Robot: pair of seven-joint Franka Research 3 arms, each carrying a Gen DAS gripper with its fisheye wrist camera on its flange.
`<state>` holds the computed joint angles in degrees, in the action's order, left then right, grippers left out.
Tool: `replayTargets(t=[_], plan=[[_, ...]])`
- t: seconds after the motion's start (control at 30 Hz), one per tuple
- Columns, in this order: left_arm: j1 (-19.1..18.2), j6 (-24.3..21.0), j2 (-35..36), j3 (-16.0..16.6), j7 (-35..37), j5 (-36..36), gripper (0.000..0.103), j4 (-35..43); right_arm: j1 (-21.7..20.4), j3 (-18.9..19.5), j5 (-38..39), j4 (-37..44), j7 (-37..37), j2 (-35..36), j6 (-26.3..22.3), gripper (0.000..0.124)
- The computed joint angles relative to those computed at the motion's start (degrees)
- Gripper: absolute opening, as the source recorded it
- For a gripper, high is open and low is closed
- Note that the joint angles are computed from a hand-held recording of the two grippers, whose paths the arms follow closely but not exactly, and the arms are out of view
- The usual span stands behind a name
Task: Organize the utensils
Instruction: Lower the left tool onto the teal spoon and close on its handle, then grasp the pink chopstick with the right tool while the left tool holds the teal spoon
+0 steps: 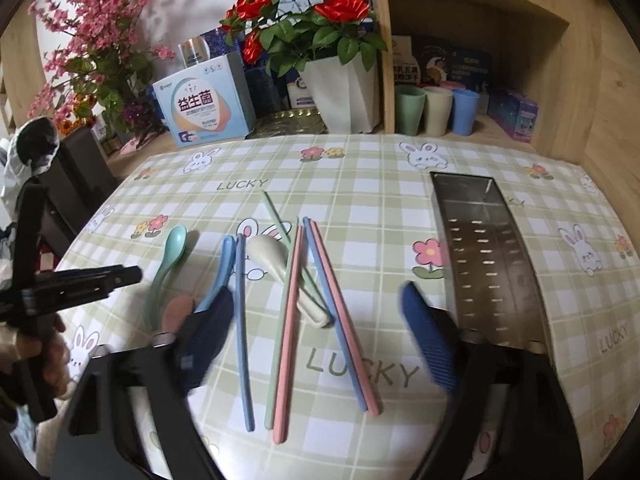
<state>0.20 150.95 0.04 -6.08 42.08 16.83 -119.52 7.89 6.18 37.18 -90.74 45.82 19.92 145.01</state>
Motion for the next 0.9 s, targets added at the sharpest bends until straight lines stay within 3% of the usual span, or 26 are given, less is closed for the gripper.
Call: replayTargets(t=[0.07, 0.37, 0.5, 0.7, 0.9], plan=[[0.34, 1.63, 0.73, 0.29, 1.71, -5.02, 0.025, -0.16, -0.11, 0.10, 0.04, 0.63, 0.03, 0.48, -0.98, 0.075], [1.71, 4.69, 2.84, 0.25, 5.27, -17.71, 0.025, -0.41, -0.54, -0.03, 0.38, 2.07, 0.69, 1.60, -1.69, 0.073], [1.35, 4.81, 3.93, -0.22, 6.87, -17.96, 0.023, 0.70, -0.64, -0.11, -0.09, 2.77, 1.69, 2.09, -2.35, 0.073], [0.89, 3.43, 5.84, -1.01, 10.15, -19.00, 0.007, 2.85, -0.81, 0.10, -0.05, 2.71, 1.32, 1.95, -2.37, 0.073], [-0.02, 2.68, 5.87, -0.34, 6.86, -13.60, 0.006, 3.05, -0.73, -0.02, -0.50, 2.78, 1.60, 1.92, -2.86, 0.068]])
